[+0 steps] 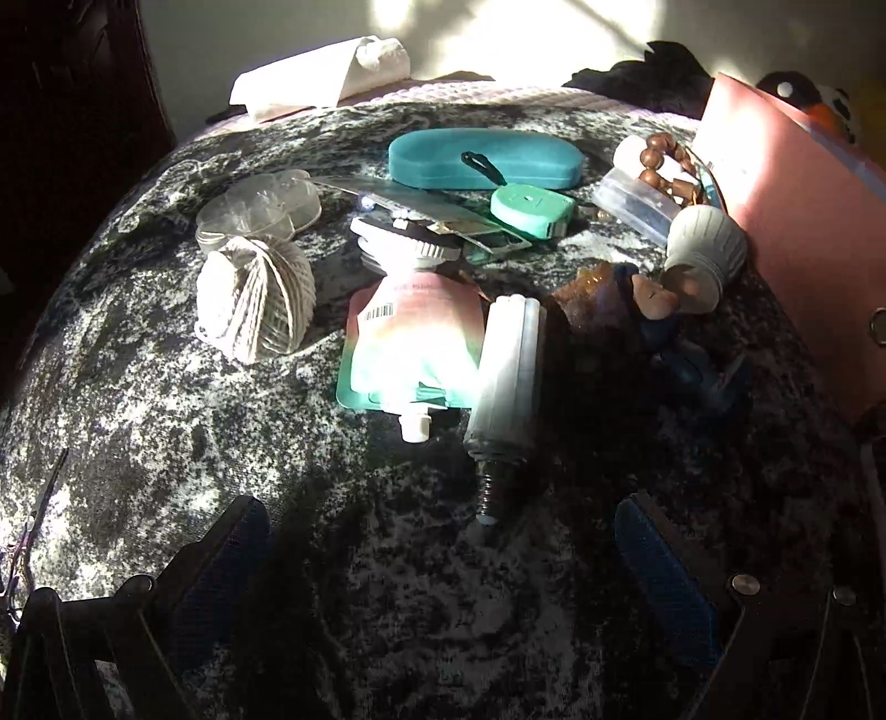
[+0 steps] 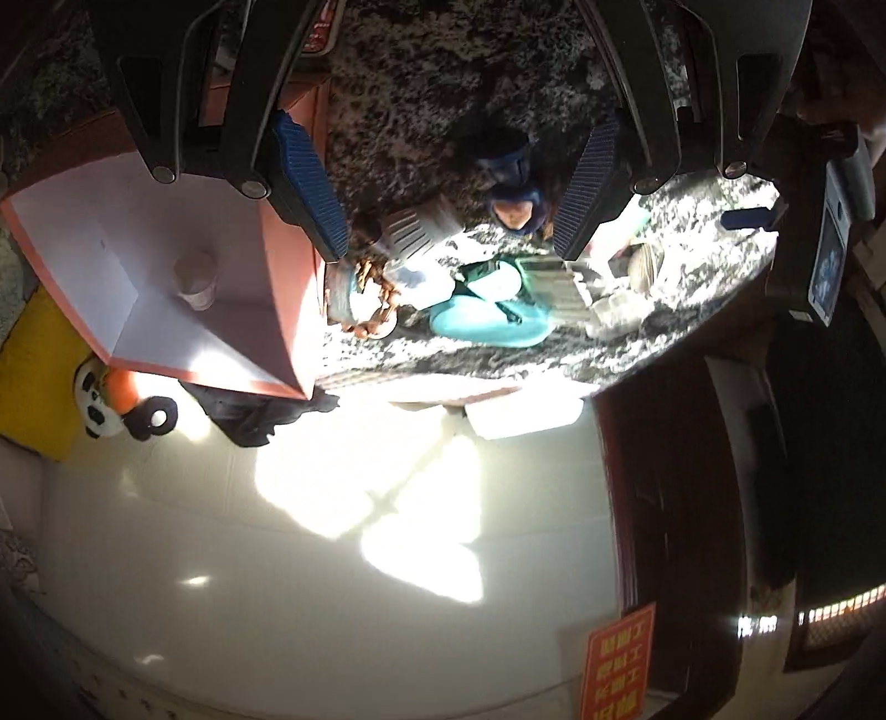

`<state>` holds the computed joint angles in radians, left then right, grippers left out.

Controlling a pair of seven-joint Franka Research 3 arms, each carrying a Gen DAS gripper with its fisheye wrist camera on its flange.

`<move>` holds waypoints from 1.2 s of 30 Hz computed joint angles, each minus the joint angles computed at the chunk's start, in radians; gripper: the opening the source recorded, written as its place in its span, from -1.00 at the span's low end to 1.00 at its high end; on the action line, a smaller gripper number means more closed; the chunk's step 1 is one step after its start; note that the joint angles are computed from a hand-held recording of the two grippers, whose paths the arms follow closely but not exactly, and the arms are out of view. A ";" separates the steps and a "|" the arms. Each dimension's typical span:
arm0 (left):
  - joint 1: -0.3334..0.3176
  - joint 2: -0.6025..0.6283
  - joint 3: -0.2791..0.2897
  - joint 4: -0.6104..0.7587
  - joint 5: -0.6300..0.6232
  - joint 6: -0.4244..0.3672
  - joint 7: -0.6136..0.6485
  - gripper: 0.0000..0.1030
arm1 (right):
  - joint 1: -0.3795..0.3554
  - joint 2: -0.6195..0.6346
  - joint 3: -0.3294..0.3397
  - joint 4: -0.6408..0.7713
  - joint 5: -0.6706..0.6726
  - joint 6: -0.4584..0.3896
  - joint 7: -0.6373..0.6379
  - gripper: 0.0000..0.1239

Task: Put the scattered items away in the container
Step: 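Return both tools to the scattered items, then grasp the white tube with the left tool while the right tool grasps the blue figurine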

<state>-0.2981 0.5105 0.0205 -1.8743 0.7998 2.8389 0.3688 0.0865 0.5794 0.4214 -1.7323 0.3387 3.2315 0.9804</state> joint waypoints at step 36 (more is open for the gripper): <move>-0.019 0.052 0.054 -0.023 -0.280 0.247 0.281 -0.42 | 0.271 0.441 -0.326 0.716 -0.139 -0.673 0.176 0.14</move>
<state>-0.3170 0.5625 0.0745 -1.8977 0.5198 3.0863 0.6498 0.3577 1.0204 0.0958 -1.0160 0.1994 2.5588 1.1562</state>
